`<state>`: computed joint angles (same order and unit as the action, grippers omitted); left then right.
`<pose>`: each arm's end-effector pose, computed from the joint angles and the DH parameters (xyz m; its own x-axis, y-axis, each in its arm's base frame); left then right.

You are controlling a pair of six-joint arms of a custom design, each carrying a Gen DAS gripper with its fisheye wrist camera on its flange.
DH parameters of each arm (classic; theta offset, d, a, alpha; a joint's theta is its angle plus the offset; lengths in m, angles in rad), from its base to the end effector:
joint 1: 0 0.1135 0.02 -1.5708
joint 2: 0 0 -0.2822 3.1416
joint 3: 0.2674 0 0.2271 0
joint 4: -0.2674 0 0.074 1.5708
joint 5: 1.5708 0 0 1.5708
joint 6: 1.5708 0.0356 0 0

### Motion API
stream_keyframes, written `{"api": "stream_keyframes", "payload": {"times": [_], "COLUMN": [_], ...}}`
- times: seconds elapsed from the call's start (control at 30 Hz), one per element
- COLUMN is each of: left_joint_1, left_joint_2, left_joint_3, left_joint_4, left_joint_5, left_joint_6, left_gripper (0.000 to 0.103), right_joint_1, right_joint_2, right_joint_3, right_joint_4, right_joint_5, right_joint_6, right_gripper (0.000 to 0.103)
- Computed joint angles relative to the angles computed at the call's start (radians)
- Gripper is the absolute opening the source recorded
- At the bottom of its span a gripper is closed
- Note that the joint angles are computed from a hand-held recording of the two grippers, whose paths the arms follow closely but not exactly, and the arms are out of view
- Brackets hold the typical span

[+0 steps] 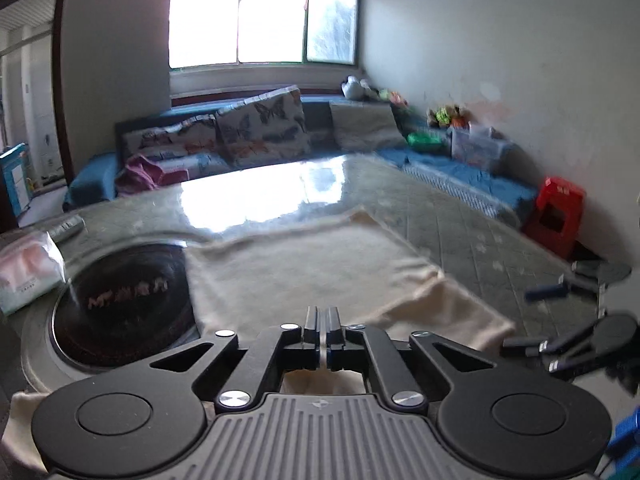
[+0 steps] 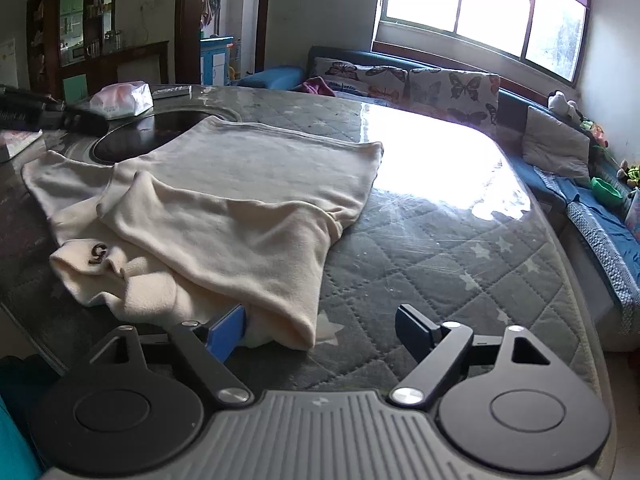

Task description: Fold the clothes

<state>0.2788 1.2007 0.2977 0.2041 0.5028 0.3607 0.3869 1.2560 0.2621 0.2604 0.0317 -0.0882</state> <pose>0.1789 0.0334 0.1741 -0.5387 0.1675 -0.8257 0.3245 0.9457 -0.0199 0.1706 0.0683 0.1576 -0.5863 -0.3339 -0.7381 -0.4085 0.9086 -0.0866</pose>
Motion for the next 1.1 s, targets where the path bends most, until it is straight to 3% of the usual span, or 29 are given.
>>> {"api": "stream_keyframes", "payload": {"times": [0.13, 0.37, 0.43, 0.53, 0.6, 0.73, 0.87, 0.93, 1.0, 1.1], "left_joint_1": [-0.037, -0.045, -0.048, -0.035, -0.017, 0.024, 0.026, 0.012, -0.009, -0.033], "left_joint_2": [0.074, 0.196, 0.211, 0.2, 0.169, 0.107, 0.142, 0.166, 0.193, 0.239], "left_joint_3": [-0.05, -0.111, -0.127, -0.145, -0.156, -0.157, -0.121, -0.117, -0.114, -0.114], "left_joint_4": [0.072, 0.207, 0.241, 0.261, 0.261, 0.214, 0.173, 0.19, 0.214, 0.247], "left_joint_5": [-0.075, -0.077, -0.083, -0.069, -0.062, -0.046, -0.051, -0.059, -0.073, -0.089], "left_joint_6": [0.016, 0.062, 0.07, 0.084, 0.085, 0.091, 0.084, 0.079, 0.073, 0.076], "left_gripper": [0.029, 0.029, 0.026, 0.007, 0.001, 0.0, 0.006, 0.016, 0.034, 0.029], "right_joint_1": [-0.036, -0.061, -0.051, -0.046, -0.045, -0.031, -0.028, -0.025, -0.025, -0.032], "right_joint_2": [-0.006, 0.001, 0.017, 0.028, 0.034, 0.039, 0.049, 0.049, 0.051, 0.055], "right_joint_3": [-0.001, 0.001, -0.001, -0.002, 0.001, 0.001, 0.001, 0.0, -0.001, -0.004], "right_joint_4": [-0.009, 0.0, 0.013, 0.02, 0.021, 0.03, 0.039, 0.041, 0.044, 0.051], "right_joint_5": [-0.043, -0.064, -0.047, -0.04, -0.038, -0.019, -0.019, -0.016, -0.016, -0.021], "right_joint_6": [0.015, 0.041, 0.04, 0.042, 0.042, 0.035, 0.04, 0.042, 0.045, 0.045], "right_gripper": [0.085, 0.085, 0.085, 0.085, 0.086, 0.086, 0.086, 0.086, 0.086, 0.087]}}
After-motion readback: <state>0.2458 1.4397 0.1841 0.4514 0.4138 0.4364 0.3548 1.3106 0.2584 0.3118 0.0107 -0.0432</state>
